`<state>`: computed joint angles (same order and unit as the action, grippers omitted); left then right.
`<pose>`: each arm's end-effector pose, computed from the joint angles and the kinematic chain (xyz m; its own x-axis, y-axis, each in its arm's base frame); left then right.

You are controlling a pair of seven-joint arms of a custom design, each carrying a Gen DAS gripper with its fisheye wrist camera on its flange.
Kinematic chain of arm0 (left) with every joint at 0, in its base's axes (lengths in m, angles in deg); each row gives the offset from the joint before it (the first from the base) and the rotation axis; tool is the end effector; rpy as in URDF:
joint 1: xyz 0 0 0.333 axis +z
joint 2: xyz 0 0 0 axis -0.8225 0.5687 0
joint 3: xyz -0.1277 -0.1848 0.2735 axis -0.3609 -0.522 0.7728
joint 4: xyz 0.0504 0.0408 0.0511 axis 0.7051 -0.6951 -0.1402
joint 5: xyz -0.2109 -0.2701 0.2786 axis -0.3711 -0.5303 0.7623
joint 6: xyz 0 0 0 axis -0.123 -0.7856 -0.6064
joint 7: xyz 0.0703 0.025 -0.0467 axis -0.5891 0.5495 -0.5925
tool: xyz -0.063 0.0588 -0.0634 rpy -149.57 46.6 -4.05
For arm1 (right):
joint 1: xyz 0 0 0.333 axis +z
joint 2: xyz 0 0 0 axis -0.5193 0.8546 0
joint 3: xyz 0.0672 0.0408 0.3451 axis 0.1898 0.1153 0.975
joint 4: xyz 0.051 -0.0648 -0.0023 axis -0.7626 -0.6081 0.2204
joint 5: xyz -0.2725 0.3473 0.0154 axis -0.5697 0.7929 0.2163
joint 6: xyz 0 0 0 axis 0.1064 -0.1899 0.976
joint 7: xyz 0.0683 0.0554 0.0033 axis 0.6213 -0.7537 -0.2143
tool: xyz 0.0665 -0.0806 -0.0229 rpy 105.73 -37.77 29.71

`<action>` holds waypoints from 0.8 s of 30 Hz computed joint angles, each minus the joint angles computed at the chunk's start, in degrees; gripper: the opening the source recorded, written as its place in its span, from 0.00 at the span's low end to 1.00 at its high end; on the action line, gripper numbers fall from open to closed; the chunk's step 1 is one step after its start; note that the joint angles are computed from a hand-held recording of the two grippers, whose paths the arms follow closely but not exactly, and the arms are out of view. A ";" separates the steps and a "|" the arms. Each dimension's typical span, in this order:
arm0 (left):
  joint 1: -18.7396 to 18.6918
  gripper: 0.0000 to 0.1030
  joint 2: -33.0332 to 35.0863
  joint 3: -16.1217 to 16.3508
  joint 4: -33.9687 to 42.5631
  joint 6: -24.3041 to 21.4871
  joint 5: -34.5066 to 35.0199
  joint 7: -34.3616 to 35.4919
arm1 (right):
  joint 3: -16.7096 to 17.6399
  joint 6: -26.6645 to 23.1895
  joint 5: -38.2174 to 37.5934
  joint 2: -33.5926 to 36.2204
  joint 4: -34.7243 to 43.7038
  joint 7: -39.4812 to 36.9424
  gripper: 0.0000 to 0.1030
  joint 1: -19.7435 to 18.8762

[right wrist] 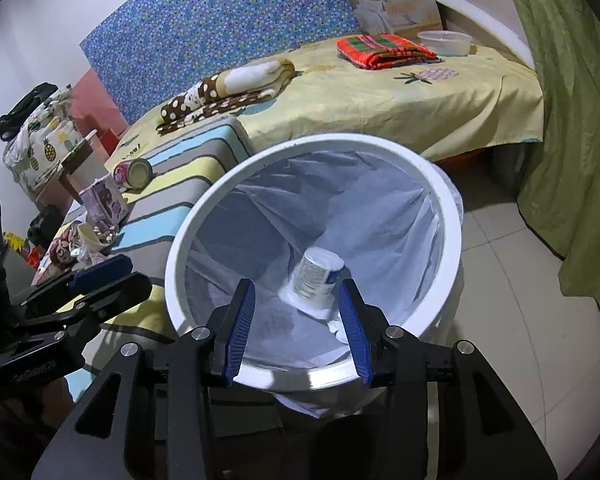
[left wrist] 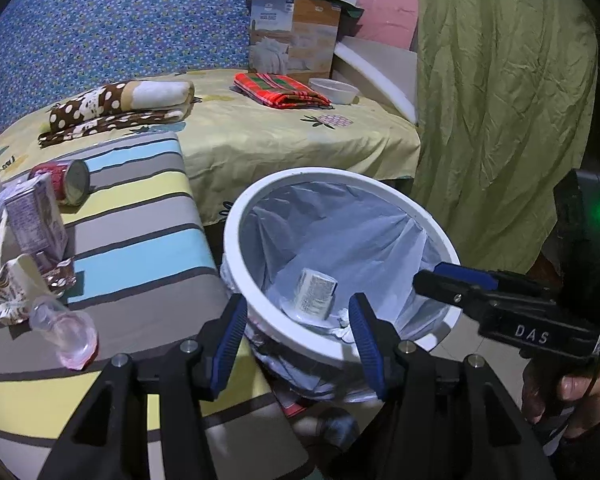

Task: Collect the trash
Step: 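Carry the tissue and yogurt cup over the white bin and open both tools, then move both open tools back from the bin toward the trash on the bed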

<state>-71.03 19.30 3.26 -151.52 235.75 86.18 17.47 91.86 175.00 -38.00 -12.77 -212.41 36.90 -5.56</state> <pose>0.4089 -0.2397 0.4536 -0.1684 -0.9683 0.1842 -0.7040 -0.0126 -0.7100 0.5061 0.2867 0.4208 0.3306 -0.9059 -0.2646 -0.7471 -0.0799 -0.6599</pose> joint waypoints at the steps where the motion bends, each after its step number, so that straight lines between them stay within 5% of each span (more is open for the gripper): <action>1: 0.60 0.53 -0.79 -0.52 -0.54 -0.12 0.22 -0.58 | 0.11 0.16 0.72 -0.23 -0.06 -0.59 0.45 0.12; 5: 1.79 0.53 -3.75 -1.25 -2.72 -0.30 0.79 -2.48 | 0.73 0.64 11.18 -0.79 0.67 -10.56 0.45 1.66; 24: 3.94 0.53 -22.99 -1.43 -14.43 -8.40 1.94 -9.68 | 2.66 -2.24 19.35 -0.66 4.20 -23.36 0.45 6.14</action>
<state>-67.10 -3.69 1.83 -165.95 227.35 88.12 7.78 94.52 172.77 -18.65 -13.43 -208.21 13.54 0.59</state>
